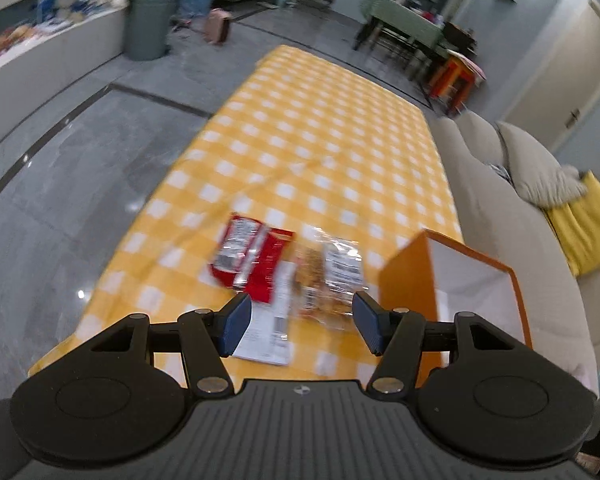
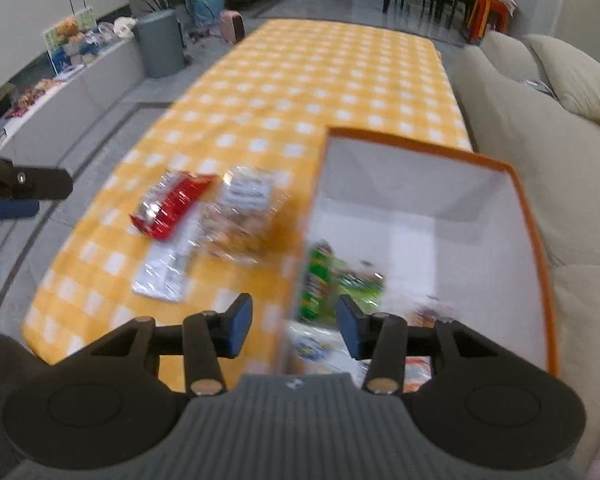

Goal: Organize snacks
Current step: 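Move the right tool to the white yogurt-ball pack and grasp it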

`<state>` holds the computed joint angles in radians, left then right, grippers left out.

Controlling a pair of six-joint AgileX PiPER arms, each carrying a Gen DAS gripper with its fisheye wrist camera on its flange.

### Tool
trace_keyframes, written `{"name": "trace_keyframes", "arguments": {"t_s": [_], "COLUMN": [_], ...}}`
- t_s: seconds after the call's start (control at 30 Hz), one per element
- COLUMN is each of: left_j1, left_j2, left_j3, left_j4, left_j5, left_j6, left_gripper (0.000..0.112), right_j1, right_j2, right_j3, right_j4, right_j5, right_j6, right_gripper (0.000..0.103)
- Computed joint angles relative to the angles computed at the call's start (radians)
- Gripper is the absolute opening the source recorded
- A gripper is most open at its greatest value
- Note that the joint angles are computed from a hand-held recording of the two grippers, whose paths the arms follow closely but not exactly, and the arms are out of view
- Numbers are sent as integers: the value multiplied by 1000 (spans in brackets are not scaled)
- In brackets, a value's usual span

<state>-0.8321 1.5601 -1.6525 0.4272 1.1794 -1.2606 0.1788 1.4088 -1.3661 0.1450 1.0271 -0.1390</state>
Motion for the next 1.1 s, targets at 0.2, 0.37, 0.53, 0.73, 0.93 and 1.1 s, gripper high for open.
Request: {"name": "trace_keyframes", "arguments": {"t_s": [0.2, 0.37, 0.53, 0.73, 0.93, 1.1], "left_j1": [111, 176, 216, 251, 276, 319], "left_j2": [-103, -141, -100, -53, -50, -83], "left_j3": [196, 338, 373, 368, 388, 425], "left_j4": [-99, -137, -159, -191, -194, -228], "left_j5": [-118, -270, -340, -366, -365, -368], "left_j6": [29, 50, 92, 127, 136, 144], "left_gripper": [70, 70, 70, 70, 70, 70], "right_j1": [144, 274, 310, 268, 323, 346], "right_j2": [37, 98, 158, 335, 588, 792], "right_j3": [53, 102, 127, -20, -333, -623], "right_j4": [19, -76, -222, -226, -462, -521], "right_j5": [-164, -308, -434, -448, -264, -63], "right_j6": [95, 266, 445, 517, 773, 770], "right_gripper": [46, 49, 76, 82, 83, 87]}}
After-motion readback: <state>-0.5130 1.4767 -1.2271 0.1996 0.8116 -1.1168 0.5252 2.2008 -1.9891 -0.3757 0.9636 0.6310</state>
